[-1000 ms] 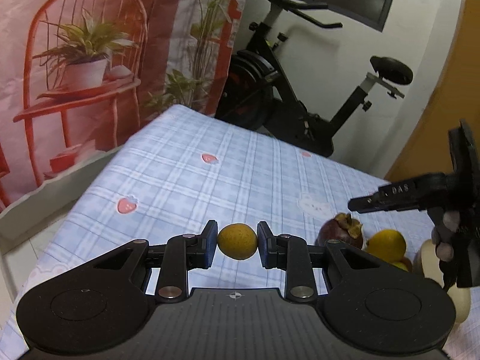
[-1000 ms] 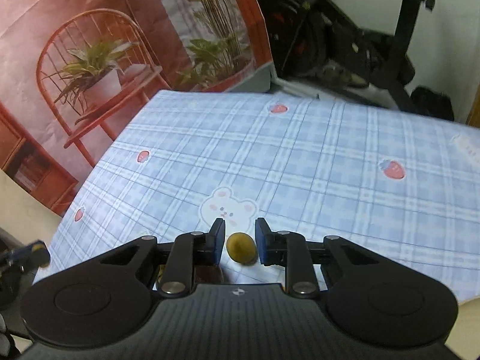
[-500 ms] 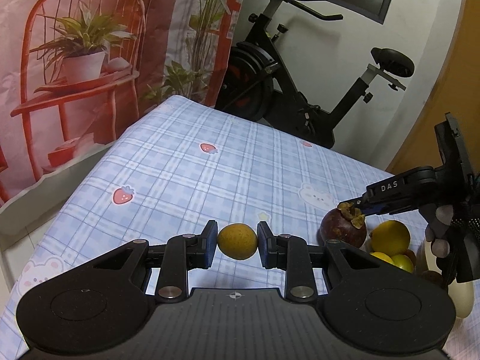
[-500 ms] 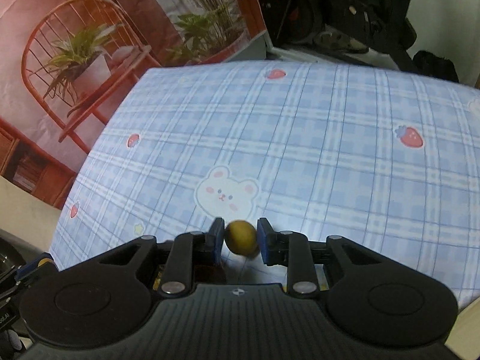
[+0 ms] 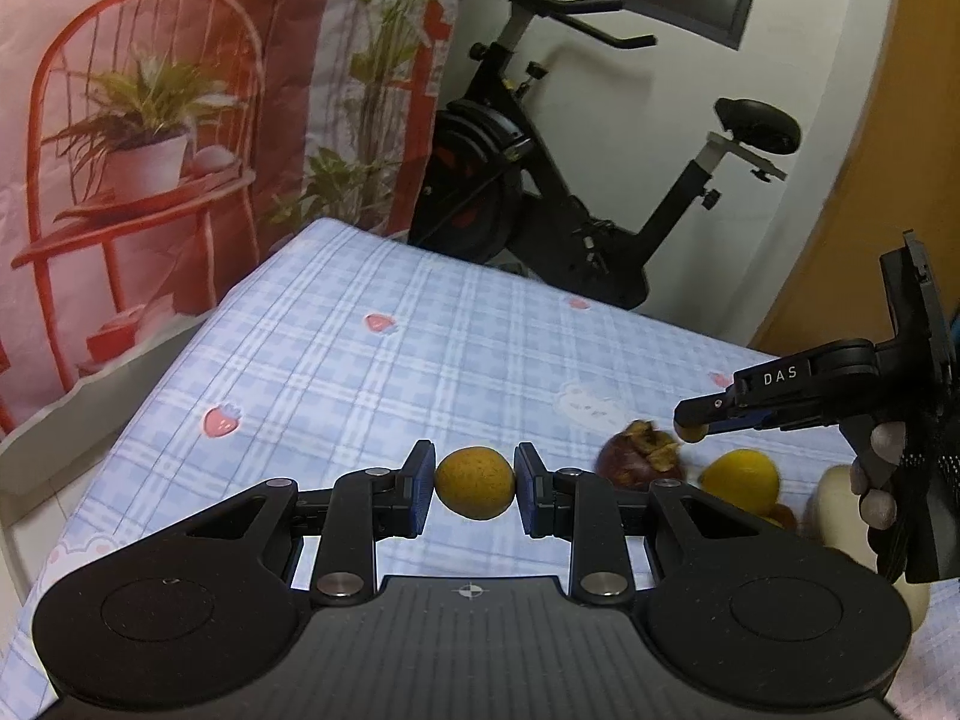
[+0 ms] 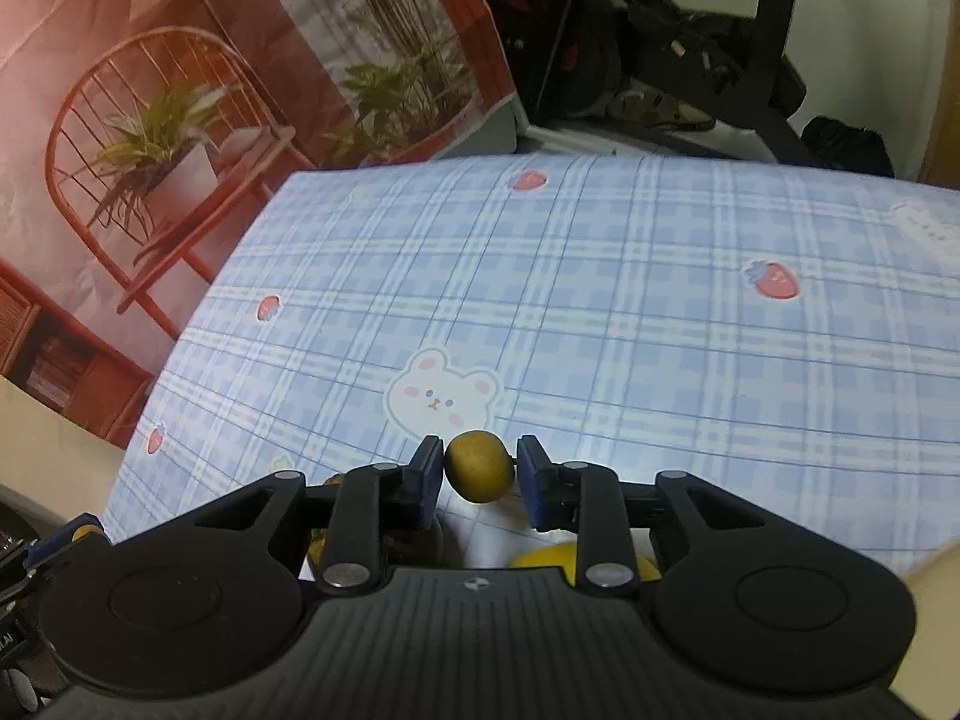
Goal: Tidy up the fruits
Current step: 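Carry both small yellow fruits in both grippers over the beige plate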
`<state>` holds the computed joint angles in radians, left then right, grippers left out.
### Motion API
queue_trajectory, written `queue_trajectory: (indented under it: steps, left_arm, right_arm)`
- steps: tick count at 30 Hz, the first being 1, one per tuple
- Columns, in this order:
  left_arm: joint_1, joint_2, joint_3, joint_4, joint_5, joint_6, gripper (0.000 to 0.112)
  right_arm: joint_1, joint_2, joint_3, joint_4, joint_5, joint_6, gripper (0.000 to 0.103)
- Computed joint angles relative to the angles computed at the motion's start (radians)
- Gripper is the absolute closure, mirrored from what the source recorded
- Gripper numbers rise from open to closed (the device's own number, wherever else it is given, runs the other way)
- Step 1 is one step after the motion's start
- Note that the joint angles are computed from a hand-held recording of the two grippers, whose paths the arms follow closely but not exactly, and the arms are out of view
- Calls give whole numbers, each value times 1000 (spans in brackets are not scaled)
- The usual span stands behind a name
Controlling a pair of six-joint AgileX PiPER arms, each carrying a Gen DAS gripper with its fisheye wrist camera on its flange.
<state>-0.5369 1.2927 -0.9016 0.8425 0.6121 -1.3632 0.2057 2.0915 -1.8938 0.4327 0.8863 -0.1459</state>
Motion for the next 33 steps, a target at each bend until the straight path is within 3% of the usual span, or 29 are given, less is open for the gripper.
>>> queue_trajectory:
  steps: [10,17,22,27,33]
  left_arm:
    - [-180,93,-171,38,132,-1,82]
    - [-247,230,-326,1,125,63,82]
    - [-259,368,-481,-85,89,185,82]
    - [-230,539,-674,-279,42,419,82]
    - [-239,770,-941,-412,102,621,82]
  right_arm:
    - [-128,-210,242,191,-48,-175,74]
    - [-292,-326,374,309,-21,-295,74]
    - [-420,-380,465,367,0,-375,74]
    - [-528,-404,545,418,-2,-439,74]
    - [-600,-440,672,485,-92,-533,74]
